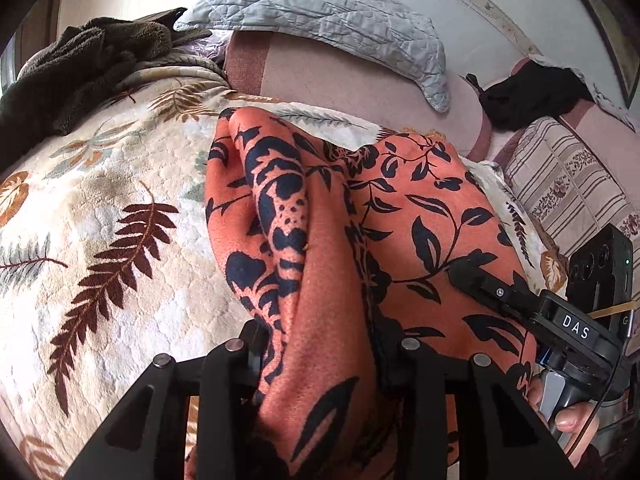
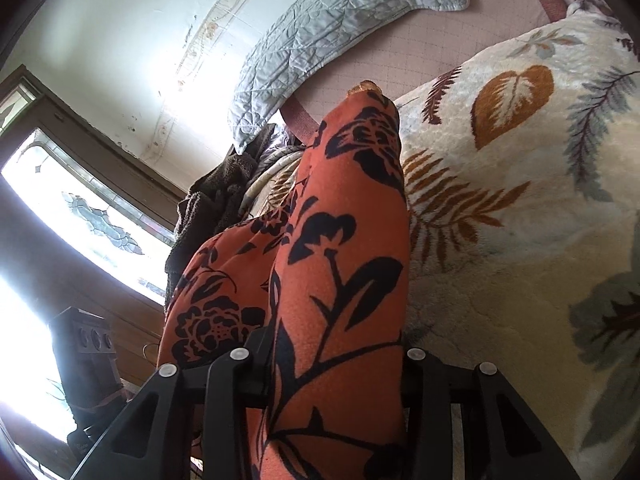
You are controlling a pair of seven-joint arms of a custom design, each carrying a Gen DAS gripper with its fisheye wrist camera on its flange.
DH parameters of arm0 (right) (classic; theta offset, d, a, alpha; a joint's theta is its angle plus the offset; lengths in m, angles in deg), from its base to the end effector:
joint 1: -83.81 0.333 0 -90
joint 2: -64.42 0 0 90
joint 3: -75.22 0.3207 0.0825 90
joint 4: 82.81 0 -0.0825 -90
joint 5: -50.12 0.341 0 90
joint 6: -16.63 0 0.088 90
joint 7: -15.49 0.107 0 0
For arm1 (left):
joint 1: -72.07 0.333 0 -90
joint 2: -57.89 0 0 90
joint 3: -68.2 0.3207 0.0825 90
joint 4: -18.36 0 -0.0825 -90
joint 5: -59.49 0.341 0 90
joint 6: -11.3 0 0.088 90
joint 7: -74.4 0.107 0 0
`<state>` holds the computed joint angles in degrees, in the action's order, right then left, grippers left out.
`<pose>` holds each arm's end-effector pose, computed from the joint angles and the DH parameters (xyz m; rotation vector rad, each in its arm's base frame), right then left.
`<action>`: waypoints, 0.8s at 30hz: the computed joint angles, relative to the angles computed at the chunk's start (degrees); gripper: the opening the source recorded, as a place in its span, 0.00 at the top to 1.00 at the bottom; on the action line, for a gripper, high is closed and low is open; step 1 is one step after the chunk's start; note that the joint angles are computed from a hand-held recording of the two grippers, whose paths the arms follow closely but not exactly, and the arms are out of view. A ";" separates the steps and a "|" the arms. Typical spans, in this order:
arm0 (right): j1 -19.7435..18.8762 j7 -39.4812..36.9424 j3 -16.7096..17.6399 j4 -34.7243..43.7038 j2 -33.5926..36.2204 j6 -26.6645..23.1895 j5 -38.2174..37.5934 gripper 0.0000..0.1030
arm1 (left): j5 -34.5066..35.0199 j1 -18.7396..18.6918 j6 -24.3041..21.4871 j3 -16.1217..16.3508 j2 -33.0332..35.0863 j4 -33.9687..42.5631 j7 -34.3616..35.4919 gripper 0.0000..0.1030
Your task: Fold small clothes
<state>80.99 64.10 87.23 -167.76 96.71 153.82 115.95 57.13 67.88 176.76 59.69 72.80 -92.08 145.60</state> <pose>0.6971 0.0882 0.4183 -1.5375 1.4479 0.2662 0.6110 -0.1268 0.4680 -2.0625 1.7537 -0.9058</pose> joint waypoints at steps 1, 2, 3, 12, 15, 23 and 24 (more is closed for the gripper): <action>-0.35 0.07 -0.31 -1.10 -1.10 -0.09 -0.21 0.62 | 0.05 -0.46 -0.10 -0.16 -0.49 -0.51 -0.45 0.62; -0.84 -0.18 -0.58 -2.32 -2.19 -0.40 -0.11 0.62 | -0.22 -0.71 0.04 -0.58 -1.02 -1.28 -0.48 0.62; -1.32 -0.48 -0.87 -3.54 -3.21 -0.79 0.16 0.62 | -0.45 -0.96 0.27 -0.96 -1.55 -2.17 -0.37 0.62; 0.30 16.63 -5.45 -4.38 -2.01 -4.87 -11.90 0.46 | 21.96 -9.13 -8.60 5.91 -1.70 -2.34 -16.90 0.37; 1.29 11.49 -5.43 -11.46 -8.48 5.77 -12.65 0.45 | 31.48 -9.67 -9.22 7.06 -5.86 -5.47 -24.89 0.33; 0.61 -10.56 -4.48 -22.05 -19.20 8.01 0.46 0.66 | 46.21 -7.16 -18.08 3.67 -9.50 -8.15 -39.39 0.24; 2.21 -6.84 -5.43 -22.03 -18.44 7.20 -3.20 0.66 | 47.40 -6.97 -19.53 3.02 -8.58 -7.54 -40.20 0.23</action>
